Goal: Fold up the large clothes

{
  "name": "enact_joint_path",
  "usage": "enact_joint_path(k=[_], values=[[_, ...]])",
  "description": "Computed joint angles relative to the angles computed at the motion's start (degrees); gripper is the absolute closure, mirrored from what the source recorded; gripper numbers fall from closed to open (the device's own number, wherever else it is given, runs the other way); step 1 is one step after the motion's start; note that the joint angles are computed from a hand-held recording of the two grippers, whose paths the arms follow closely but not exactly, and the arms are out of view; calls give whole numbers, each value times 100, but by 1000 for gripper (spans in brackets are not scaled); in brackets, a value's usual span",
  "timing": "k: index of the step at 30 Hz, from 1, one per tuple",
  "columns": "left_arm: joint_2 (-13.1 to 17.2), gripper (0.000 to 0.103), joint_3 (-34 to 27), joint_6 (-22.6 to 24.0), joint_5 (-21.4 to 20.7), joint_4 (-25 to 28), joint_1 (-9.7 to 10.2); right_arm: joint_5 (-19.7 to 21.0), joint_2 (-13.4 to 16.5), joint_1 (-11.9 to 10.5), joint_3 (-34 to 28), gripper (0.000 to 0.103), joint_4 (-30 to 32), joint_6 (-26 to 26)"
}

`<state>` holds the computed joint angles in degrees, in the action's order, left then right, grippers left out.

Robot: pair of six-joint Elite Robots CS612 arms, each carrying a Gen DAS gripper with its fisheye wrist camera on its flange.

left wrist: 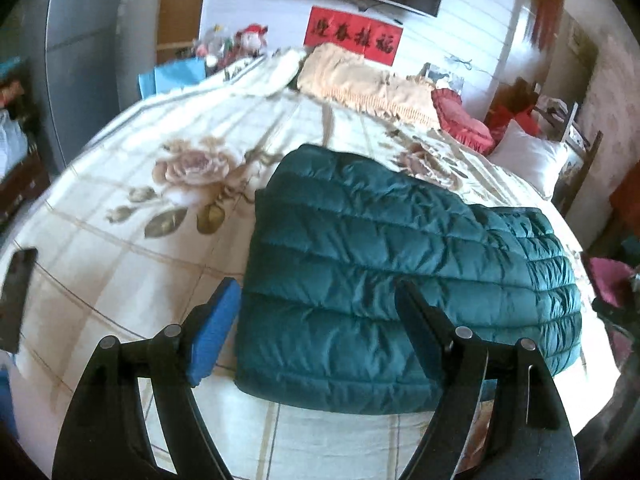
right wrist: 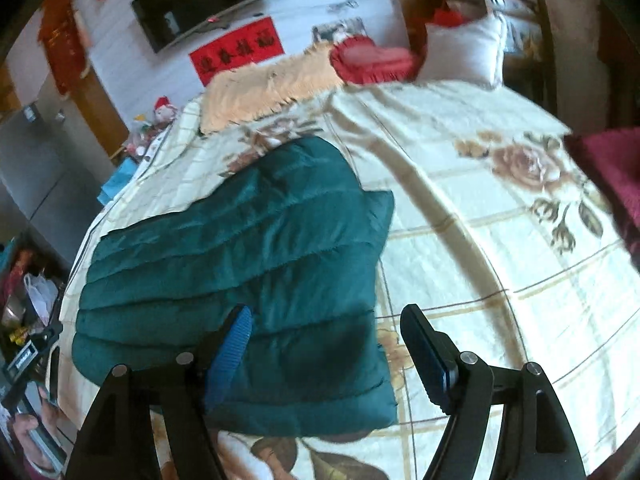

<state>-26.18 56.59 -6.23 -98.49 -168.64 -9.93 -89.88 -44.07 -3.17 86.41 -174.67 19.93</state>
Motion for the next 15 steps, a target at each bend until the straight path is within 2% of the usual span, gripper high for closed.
enact_joint_path(k=[7, 11, 15], values=[[-118, 23, 262, 133, 315, -168, -159, -326, -36, 311, 116, 19, -461, -497], [-172, 23, 397, 213, 483, -254, -228, -297, 32, 431, 51, 19, -558, -528], [-204, 23, 496, 260, 475, -330, -255, -406, 100, 526, -44, 19, -524, -484]])
